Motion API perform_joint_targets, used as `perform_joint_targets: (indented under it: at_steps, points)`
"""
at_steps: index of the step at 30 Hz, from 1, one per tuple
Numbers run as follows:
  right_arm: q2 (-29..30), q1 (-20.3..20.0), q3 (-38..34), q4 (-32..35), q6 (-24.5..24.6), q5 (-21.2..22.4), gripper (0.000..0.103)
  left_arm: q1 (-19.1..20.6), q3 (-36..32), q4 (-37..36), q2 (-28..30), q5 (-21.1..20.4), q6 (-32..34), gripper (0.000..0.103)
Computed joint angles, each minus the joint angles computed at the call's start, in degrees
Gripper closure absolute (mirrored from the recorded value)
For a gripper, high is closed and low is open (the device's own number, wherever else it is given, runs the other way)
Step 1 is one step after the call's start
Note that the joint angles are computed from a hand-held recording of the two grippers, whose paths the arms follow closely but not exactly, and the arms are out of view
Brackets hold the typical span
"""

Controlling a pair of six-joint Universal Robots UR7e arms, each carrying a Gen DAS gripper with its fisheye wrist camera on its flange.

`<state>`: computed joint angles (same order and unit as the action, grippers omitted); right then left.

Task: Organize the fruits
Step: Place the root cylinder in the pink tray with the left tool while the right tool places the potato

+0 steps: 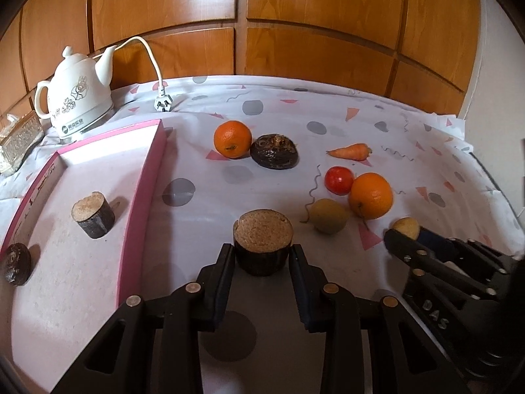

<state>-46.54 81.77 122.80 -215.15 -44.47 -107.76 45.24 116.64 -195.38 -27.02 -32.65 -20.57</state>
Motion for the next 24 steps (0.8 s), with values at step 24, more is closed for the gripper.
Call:
perform_joint_targets:
  at_steps: [24]
  points:
    - [-4.86,7.76,3.08,14.51,0.85,7.44,0.077,-4.51,14.60,-1.82,-14.83,7.89,-9.32,0.069]
